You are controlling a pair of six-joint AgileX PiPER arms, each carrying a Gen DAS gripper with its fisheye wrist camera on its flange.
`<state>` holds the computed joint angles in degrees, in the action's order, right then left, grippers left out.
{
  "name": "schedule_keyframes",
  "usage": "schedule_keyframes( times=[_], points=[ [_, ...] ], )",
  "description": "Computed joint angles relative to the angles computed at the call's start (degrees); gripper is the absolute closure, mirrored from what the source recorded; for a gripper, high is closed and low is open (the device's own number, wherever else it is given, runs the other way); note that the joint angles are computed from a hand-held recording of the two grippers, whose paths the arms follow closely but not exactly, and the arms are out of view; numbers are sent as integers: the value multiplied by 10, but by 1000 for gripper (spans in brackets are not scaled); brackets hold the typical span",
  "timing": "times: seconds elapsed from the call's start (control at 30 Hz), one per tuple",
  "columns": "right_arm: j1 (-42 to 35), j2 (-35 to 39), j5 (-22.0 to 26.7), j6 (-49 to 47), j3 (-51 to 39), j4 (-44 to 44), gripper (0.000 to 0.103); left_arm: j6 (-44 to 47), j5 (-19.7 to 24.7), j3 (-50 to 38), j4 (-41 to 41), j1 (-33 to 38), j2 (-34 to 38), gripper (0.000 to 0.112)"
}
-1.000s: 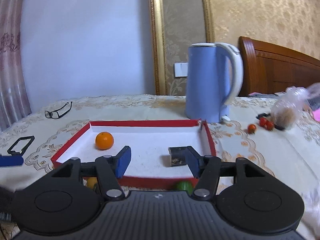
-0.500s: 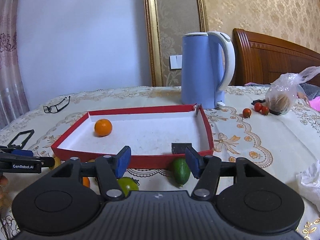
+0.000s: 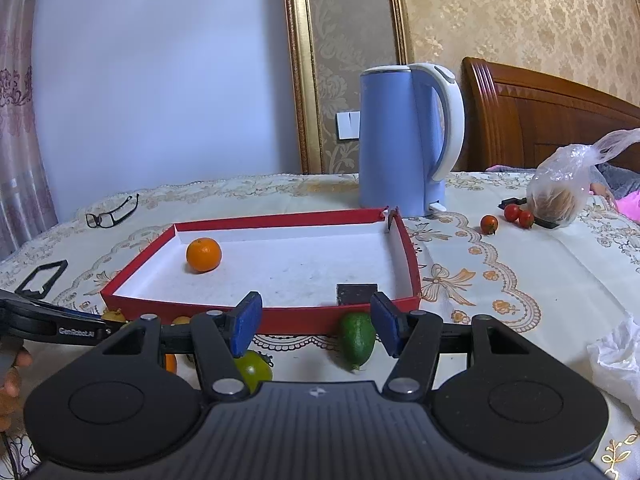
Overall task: Organize fruits
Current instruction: 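Grasp the small brown pear with the left gripper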
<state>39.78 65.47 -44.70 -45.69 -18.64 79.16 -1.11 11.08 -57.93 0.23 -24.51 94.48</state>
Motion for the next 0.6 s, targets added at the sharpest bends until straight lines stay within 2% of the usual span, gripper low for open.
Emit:
schedule_keyframes(
  times=[0.07, 0.17, 0.33, 0.6],
  points=[
    [-5, -5, 7, 3, 3, -3, 44, -18, -3, -1, 17, -2, 2, 87],
    [-12, -11, 16, 9, 7, -8, 44, -8, -1, -4, -1, 1, 3, 87],
    [3, -19, 5, -12, 12, 14, 44, 19, -4, 5, -35, 6, -7, 88],
    [11, -32, -1, -44, 19, 49, 44, 0, -17, 26, -20, 3, -47, 88]
  ],
)
